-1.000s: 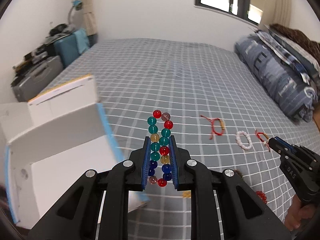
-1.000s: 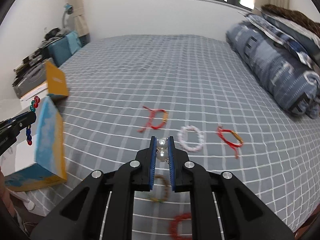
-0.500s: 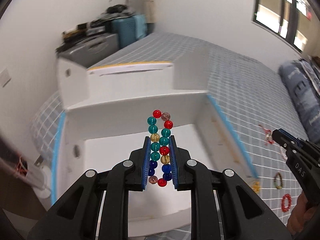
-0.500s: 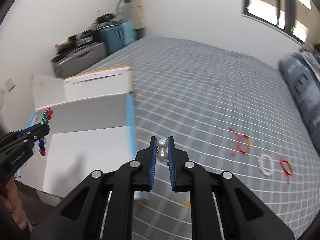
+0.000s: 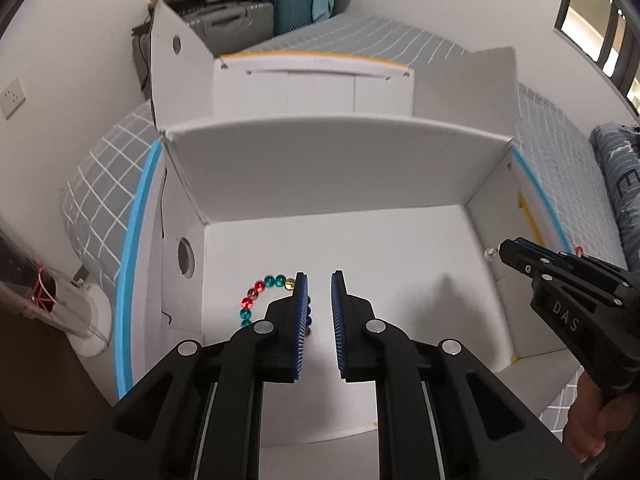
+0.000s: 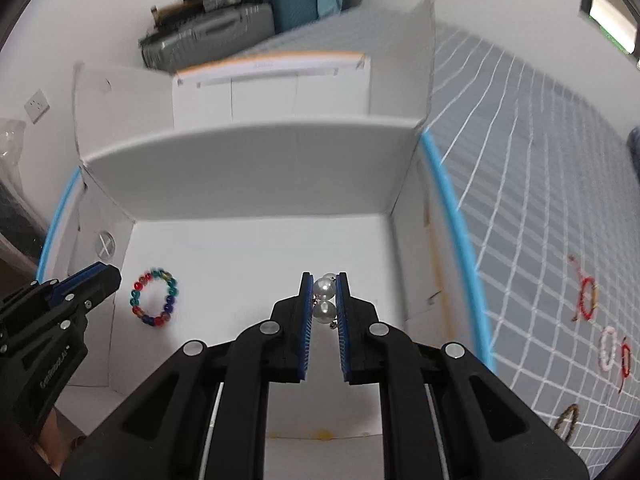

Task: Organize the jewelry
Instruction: 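Carry both items into the white box and open both tools, then withdraw both tools from the box back over the bed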

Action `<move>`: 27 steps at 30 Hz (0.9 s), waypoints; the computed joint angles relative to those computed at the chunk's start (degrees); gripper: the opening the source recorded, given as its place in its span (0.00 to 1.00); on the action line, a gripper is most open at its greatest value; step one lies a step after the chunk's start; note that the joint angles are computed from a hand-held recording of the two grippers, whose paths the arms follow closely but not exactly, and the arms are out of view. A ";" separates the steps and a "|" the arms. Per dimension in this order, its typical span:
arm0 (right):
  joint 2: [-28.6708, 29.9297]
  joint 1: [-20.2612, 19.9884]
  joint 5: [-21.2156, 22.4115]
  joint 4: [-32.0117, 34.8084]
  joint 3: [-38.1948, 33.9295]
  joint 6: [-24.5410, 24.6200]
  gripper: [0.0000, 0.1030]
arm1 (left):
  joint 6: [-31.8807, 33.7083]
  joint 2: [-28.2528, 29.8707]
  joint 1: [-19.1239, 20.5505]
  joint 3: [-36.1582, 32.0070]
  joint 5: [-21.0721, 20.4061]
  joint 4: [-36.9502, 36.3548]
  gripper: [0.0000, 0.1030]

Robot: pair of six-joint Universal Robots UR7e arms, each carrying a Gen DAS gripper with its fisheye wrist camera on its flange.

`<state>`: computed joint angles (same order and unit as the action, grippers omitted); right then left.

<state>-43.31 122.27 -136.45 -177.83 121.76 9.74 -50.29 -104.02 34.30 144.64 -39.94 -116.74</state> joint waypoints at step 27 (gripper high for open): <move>-4.94 2.93 -2.02 2.58 2.52 1.73 0.89 | -7.94 -1.75 -3.33 -0.95 5.25 8.49 0.73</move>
<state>-48.25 125.20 -138.47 -175.25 124.28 11.47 -58.23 -105.77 30.97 143.69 -34.68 -108.25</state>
